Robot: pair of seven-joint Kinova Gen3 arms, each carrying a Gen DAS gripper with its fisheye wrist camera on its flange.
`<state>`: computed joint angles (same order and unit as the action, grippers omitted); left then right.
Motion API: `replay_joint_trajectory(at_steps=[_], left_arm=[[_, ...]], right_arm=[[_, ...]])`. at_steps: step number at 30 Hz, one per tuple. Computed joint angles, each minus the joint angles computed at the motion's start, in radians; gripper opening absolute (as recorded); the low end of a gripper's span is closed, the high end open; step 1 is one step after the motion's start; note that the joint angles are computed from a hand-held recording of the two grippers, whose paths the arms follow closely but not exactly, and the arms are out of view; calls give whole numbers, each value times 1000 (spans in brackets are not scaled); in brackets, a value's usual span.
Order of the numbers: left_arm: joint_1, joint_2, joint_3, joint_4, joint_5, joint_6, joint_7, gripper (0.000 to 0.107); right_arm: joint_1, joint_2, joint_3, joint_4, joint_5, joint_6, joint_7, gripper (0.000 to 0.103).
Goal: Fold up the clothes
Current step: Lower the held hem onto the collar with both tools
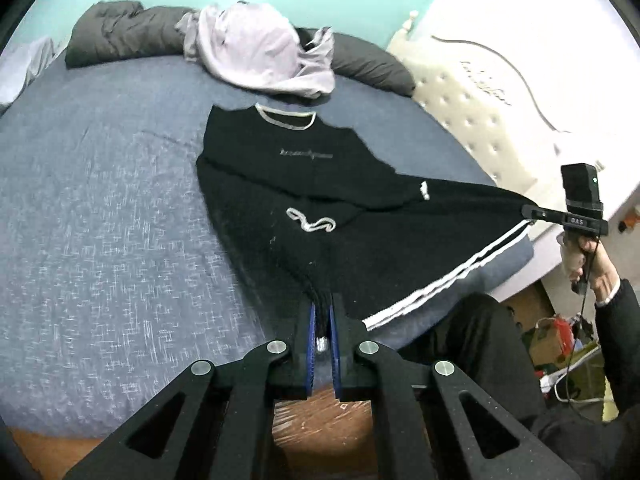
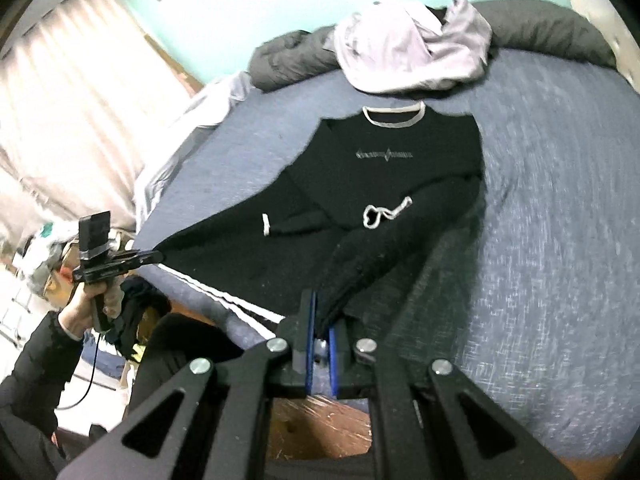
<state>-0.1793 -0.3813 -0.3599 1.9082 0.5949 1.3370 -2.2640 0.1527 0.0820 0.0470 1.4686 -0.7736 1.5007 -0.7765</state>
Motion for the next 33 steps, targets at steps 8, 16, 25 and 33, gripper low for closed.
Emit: replay_joint_trajectory(at_steps=[8,16,25,33], left_arm=[[38,-60,-23,-23,-11,65,1,6],[44,11,-15,-45,18,27,4,6],[-40,229,35,-174,121,-19,-8,7],[-109,503,159,-389,171,-96,70,7]], right_arm=[[4,-49,23,-10,12,110,65,5],[-9,-6,16,-53,39,96,29,5],[-17,126,-36,-175,46,41,-83,5],[-35,351,-107,-441,87,1,-297,5]])
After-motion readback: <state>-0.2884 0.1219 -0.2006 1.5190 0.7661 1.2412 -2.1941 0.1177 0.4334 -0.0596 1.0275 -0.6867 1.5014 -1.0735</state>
